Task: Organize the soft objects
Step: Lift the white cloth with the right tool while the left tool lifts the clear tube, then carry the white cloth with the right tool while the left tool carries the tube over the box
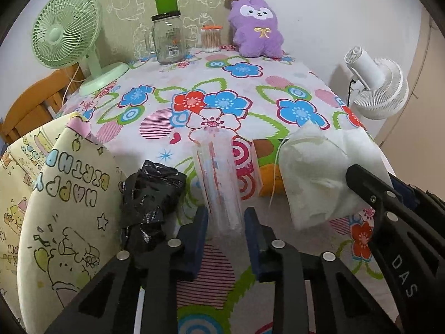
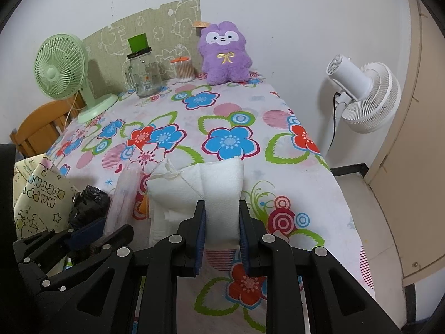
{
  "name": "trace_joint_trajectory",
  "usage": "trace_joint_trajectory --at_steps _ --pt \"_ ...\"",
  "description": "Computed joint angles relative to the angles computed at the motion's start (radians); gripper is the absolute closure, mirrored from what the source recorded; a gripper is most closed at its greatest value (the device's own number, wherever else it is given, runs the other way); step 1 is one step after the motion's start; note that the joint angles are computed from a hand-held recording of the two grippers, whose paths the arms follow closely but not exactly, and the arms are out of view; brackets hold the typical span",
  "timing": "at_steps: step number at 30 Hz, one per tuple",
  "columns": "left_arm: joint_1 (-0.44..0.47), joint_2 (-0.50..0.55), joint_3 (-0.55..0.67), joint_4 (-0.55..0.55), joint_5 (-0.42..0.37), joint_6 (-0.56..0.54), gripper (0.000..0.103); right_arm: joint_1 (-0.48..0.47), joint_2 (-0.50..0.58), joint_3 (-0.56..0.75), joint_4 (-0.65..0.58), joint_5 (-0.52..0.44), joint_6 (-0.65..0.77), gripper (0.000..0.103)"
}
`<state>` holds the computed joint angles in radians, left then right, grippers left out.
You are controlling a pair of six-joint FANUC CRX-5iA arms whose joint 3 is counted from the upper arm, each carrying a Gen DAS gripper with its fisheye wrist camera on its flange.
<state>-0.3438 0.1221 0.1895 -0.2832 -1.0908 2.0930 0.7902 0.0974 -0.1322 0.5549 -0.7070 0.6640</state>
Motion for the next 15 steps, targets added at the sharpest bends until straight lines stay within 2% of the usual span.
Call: trace_joint_trajectory --at_steps 4,15 --pt "0.0 -0.015 -0.011 0.0 0.009 0.007 0.083 0.002 -0.002 -0.001 0.002 -0.001 -0.003 0.079" --pt "-0.022 -0.06 -0.031 -0.019 0.023 0.003 0.085 0.019 -0.047 -0.046 0.063 -0.001 -0.069 0.079"
